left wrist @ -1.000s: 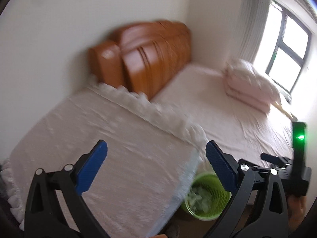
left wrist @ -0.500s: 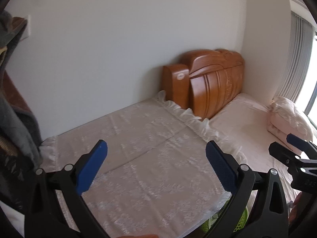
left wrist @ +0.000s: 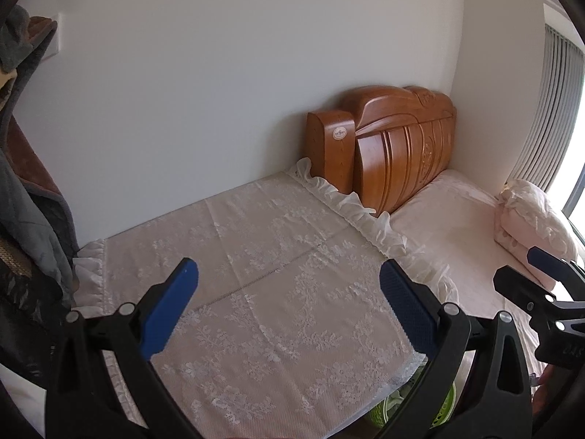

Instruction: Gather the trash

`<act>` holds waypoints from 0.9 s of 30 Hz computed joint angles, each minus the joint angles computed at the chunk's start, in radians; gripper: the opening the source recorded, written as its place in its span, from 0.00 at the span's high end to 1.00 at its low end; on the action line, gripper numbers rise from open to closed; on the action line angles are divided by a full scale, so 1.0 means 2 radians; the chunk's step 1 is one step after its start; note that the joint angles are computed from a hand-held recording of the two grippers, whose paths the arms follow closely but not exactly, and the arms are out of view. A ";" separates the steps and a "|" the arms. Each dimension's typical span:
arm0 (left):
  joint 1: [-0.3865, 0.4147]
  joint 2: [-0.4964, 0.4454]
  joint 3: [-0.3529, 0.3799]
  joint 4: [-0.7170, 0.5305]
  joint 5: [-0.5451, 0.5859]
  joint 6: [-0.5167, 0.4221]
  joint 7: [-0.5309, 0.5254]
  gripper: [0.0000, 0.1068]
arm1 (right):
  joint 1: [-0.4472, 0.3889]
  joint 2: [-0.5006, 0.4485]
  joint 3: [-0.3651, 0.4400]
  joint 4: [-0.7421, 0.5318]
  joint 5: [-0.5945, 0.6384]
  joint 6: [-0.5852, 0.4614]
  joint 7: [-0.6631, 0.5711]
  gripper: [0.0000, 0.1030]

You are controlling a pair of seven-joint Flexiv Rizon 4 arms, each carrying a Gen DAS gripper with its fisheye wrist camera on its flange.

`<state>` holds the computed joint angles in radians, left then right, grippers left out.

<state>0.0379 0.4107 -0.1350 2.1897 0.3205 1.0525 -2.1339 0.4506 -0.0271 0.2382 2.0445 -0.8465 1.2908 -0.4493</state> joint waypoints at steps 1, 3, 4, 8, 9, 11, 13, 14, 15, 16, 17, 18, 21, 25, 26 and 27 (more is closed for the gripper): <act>-0.001 -0.001 0.001 0.000 -0.001 0.001 0.002 0.11 | 0.000 0.000 0.000 0.001 -0.001 0.000 0.002 0.02; -0.003 -0.002 0.003 0.001 -0.003 0.002 0.003 0.11 | 0.000 -0.001 0.000 0.000 -0.001 -0.001 0.003 0.02; -0.003 -0.002 0.004 0.001 -0.005 0.002 0.004 0.11 | 0.000 -0.001 0.000 0.001 -0.001 -0.001 0.004 0.02; -0.005 -0.004 0.007 0.003 -0.010 0.004 0.009 0.11 | 0.001 0.000 0.000 0.001 -0.002 -0.006 0.005 0.02; -0.006 -0.004 0.008 0.002 -0.012 0.004 0.011 0.11 | 0.001 0.000 0.000 0.001 -0.001 -0.006 0.005 0.02; -0.006 -0.005 0.009 0.003 -0.013 0.005 0.013 0.11 | 0.001 -0.001 0.001 0.000 0.000 -0.008 0.005 0.02; -0.006 -0.006 0.009 0.003 -0.015 0.005 0.014 0.11 | 0.002 -0.001 0.001 -0.001 0.002 -0.011 0.003 0.02; -0.006 -0.006 0.009 0.003 -0.016 0.005 0.015 0.11 | 0.002 -0.001 0.001 -0.001 0.003 -0.012 0.002 0.02; -0.007 -0.007 0.010 0.003 -0.017 0.005 0.016 0.11 | 0.003 -0.002 0.002 -0.002 0.003 -0.013 0.002 0.02; -0.007 -0.007 0.010 0.003 -0.018 0.005 0.016 0.11 | 0.003 -0.002 0.001 -0.002 0.003 -0.012 0.002 0.02; -0.007 -0.007 0.010 0.003 -0.018 0.005 0.016 0.11 | 0.003 -0.002 0.001 -0.002 0.003 -0.013 0.002 0.02; -0.006 -0.007 0.009 0.003 -0.018 0.005 0.016 0.11 | 0.003 -0.002 0.001 -0.002 0.002 -0.014 0.003 0.02; -0.006 -0.007 0.009 0.004 -0.018 0.007 0.016 0.11 | 0.003 -0.001 0.001 0.000 0.000 -0.013 0.005 0.02; -0.007 -0.008 0.010 0.004 -0.020 0.007 0.017 0.11 | 0.001 0.001 0.001 0.003 -0.002 -0.010 0.010 0.02; -0.007 -0.008 0.010 0.004 -0.020 0.007 0.017 0.11 | 0.001 0.002 0.001 0.004 -0.003 -0.010 0.011 0.02; -0.007 -0.008 0.010 0.004 -0.020 0.007 0.017 0.11 | 0.001 0.003 0.001 0.004 -0.003 -0.010 0.012 0.02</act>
